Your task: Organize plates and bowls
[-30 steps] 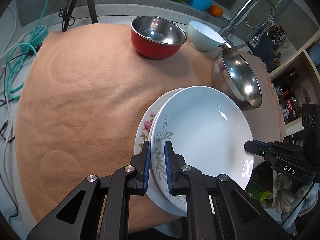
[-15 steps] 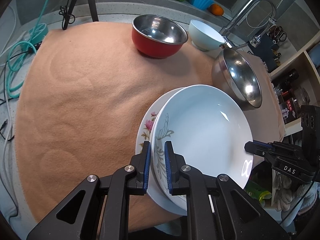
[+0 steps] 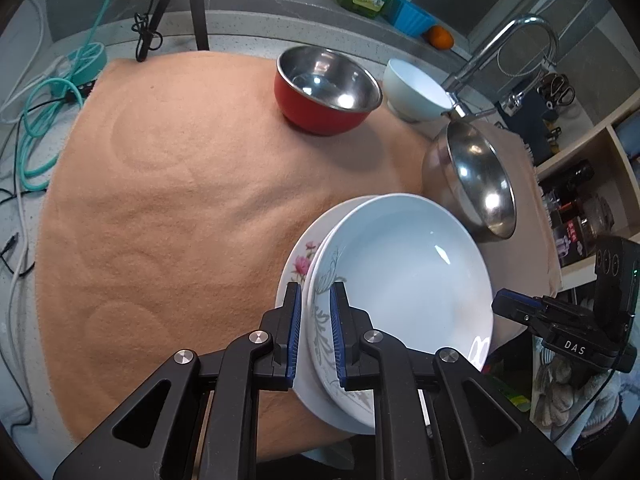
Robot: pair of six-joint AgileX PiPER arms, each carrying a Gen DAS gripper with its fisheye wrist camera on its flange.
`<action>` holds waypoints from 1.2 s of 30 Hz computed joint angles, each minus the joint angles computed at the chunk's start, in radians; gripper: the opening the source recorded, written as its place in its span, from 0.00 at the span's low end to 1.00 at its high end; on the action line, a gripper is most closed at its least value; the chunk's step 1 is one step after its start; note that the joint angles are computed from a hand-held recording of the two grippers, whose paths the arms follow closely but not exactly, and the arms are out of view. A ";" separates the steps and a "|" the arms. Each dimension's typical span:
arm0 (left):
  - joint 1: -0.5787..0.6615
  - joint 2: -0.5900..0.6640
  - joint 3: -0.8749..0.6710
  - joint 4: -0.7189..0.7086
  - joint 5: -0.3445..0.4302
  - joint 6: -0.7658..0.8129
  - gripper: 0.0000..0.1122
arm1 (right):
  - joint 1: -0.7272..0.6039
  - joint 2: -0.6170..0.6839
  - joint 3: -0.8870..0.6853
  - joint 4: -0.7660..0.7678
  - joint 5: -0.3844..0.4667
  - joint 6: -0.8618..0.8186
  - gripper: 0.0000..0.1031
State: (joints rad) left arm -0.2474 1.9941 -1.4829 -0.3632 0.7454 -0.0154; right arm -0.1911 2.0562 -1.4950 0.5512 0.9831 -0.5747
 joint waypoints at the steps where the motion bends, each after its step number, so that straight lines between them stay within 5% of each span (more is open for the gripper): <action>1: 0.000 -0.002 -0.003 -0.003 0.000 -0.002 0.12 | -0.005 -0.001 -0.006 -0.004 -0.003 0.001 0.25; 13: -0.037 0.073 -0.180 0.009 0.049 -0.056 0.17 | -0.113 0.040 -0.121 -0.011 0.032 0.012 0.26; 18: -0.064 0.137 -0.294 0.031 0.088 -0.092 0.17 | -0.155 0.095 -0.219 0.019 0.047 0.030 0.44; 26: -0.106 0.287 -0.566 0.051 0.191 -0.146 0.17 | -0.172 0.212 -0.438 0.035 0.101 0.071 0.44; 36: -0.129 0.557 -1.073 0.090 0.421 -0.232 0.22 | -0.153 0.388 -0.713 0.019 0.228 0.147 0.44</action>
State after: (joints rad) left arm -0.3768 2.5511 -2.5561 -0.2737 1.1662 -0.2476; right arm -0.3444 2.4441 -2.2078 0.5700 1.2114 -0.4279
